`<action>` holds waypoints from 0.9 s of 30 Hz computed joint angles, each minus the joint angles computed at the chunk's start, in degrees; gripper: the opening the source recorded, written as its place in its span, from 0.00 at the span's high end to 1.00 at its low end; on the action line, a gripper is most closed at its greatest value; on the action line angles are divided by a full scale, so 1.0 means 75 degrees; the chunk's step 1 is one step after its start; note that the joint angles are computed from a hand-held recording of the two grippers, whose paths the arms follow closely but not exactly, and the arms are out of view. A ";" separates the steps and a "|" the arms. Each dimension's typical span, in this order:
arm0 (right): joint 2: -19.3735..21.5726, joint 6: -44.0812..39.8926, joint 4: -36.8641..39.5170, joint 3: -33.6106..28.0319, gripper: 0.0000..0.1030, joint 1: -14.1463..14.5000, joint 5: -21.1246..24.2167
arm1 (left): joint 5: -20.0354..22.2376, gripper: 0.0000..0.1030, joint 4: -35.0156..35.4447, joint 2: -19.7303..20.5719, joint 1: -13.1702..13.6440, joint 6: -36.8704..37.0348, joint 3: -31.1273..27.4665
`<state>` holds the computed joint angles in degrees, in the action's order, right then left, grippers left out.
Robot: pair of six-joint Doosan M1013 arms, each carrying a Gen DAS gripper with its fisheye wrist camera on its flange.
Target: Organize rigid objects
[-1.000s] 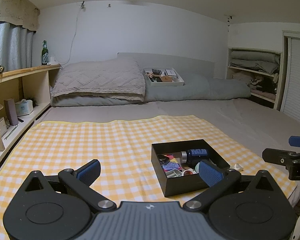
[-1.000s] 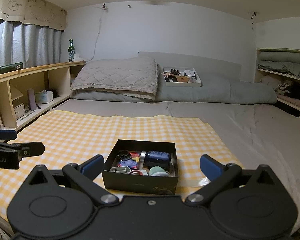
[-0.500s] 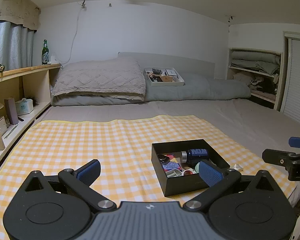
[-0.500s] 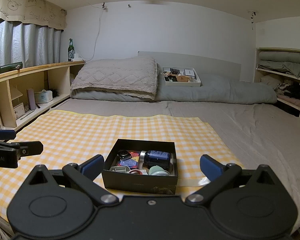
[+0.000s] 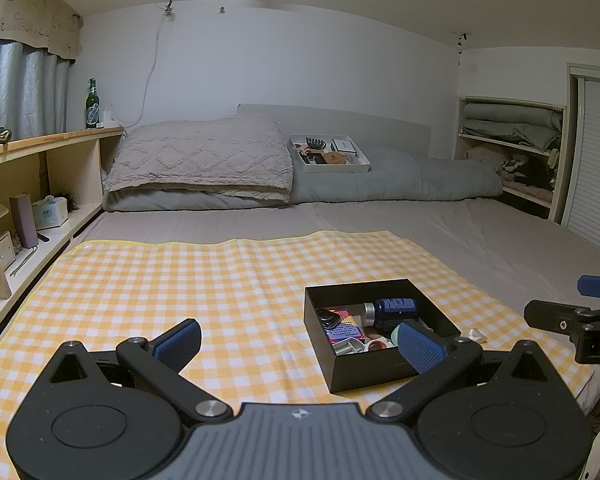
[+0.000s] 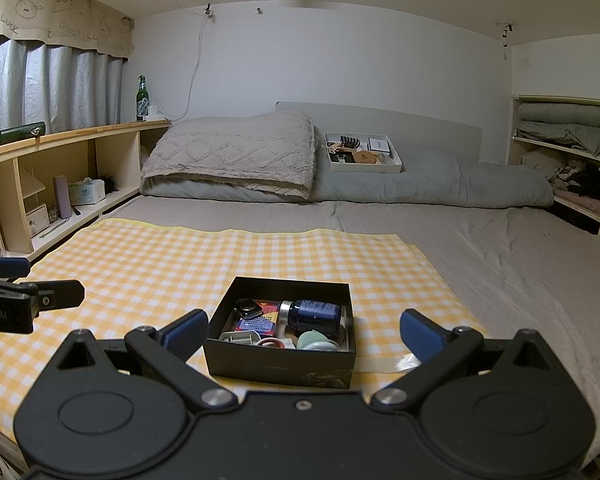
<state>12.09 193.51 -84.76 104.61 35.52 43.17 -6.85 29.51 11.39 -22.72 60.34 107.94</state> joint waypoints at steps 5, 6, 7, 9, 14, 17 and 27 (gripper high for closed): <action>0.0001 -0.0006 0.0002 -0.0002 0.00 -0.0002 -0.0006 | -0.0011 0.00 0.0058 0.0001 0.0007 -0.0055 0.0001; 0.0001 -0.0006 0.0002 -0.0002 0.00 -0.0002 -0.0006 | 0.0000 0.00 -0.0090 -0.0003 0.0001 0.0077 0.0002; 0.0002 -0.0012 0.0005 -0.0005 0.00 -0.0002 -0.0008 | -0.0004 0.00 -0.0082 -0.0003 0.0002 0.0072 0.0003; 0.0002 -0.0012 0.0005 -0.0005 0.00 -0.0002 -0.0008 | -0.0006 0.00 -0.0072 -0.0002 0.0003 0.0068 0.0004; 0.0005 -0.0013 0.0008 -0.0010 0.00 -0.0001 -0.0003 | 0.0000 0.00 -0.0091 -0.0004 0.0001 0.0082 0.0004; 0.0003 -0.0030 0.0020 -0.0012 0.00 -0.0001 -0.0004 | -0.0005 0.00 -0.0091 -0.0004 0.0003 0.0087 0.0005; 0.0003 -0.0043 0.0031 -0.0018 0.00 0.0002 0.0001 | -0.0001 0.00 -0.0086 -0.0011 0.0007 0.0079 0.0010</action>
<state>12.12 193.18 -84.53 104.48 35.53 43.18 -6.86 28.86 11.30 -22.67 60.93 108.02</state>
